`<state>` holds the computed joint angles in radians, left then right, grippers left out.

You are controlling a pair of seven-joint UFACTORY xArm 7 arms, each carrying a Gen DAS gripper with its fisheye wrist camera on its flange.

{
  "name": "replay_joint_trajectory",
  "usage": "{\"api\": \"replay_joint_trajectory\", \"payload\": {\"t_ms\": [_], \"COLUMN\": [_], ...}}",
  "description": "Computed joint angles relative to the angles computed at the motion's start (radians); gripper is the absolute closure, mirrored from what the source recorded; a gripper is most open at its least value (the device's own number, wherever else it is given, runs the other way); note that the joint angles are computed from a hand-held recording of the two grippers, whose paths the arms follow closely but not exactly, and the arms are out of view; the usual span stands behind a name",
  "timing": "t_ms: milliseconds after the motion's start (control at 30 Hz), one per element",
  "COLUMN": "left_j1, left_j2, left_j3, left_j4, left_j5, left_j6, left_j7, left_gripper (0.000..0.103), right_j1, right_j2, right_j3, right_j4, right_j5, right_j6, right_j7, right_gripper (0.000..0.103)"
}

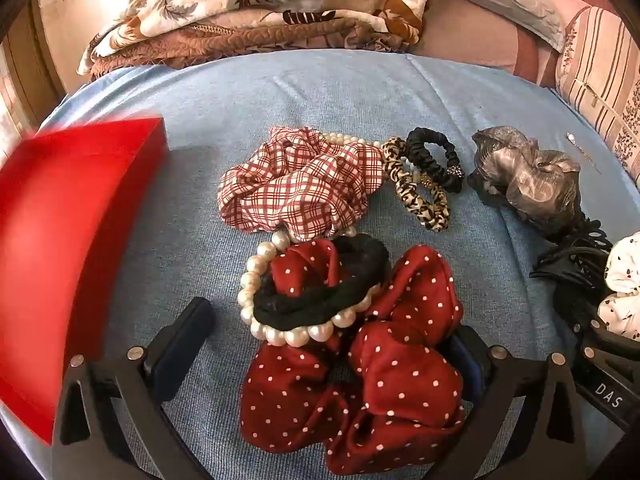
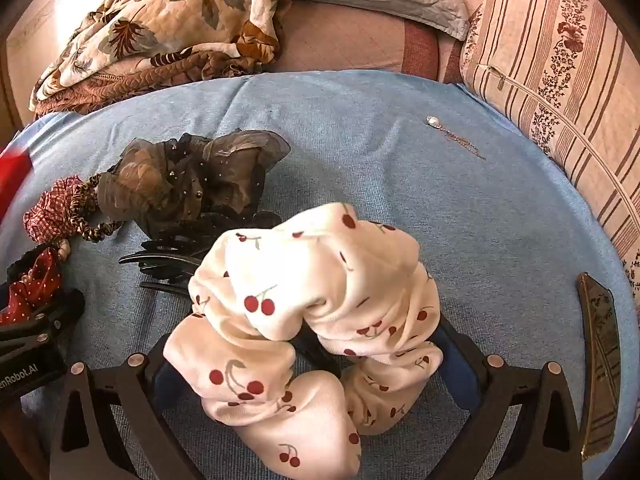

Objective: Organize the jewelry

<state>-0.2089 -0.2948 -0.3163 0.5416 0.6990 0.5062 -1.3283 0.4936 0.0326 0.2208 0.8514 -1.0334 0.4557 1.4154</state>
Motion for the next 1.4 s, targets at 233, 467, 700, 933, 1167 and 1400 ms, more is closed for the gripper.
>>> {"api": "replay_joint_trajectory", "payload": {"t_ms": [233,467,700,933,1167,1400], "left_j1": [-0.014,-0.021,-0.021,-0.021,-0.021,-0.020], "left_j2": [0.016,0.009,0.009,0.008,0.008,0.008], "left_j3": [-0.010,0.002,0.002,0.002,0.002,0.001], "left_j4": [0.025,0.017,0.017,0.016,0.016,0.017], "left_j5": [0.030,0.030,0.030,0.030,0.030,0.030], "left_j6": [0.047,0.037,0.037,0.036,0.036,0.036], "left_j7": [-0.023,-0.023,-0.023,-0.024,-0.023,-0.024], "left_gripper": [0.000,0.000,0.000,0.000,0.000,0.000], "right_j1": [0.001,0.003,0.004,0.004,0.003,0.003], "right_j2": [0.000,0.002,0.001,-0.001,0.000,-0.001], "right_j3": [0.000,0.002,0.001,0.002,0.002,0.002], "right_j4": [0.001,0.006,0.006,0.002,0.003,0.003], "right_j5": [-0.005,0.003,0.008,0.008,0.008,0.010], "right_j6": [0.001,0.004,0.008,0.006,0.006,0.007], "right_j7": [0.005,0.000,-0.003,-0.002,-0.003,-0.004], "right_gripper": [0.000,0.000,0.000,0.000,0.000,0.000]}}
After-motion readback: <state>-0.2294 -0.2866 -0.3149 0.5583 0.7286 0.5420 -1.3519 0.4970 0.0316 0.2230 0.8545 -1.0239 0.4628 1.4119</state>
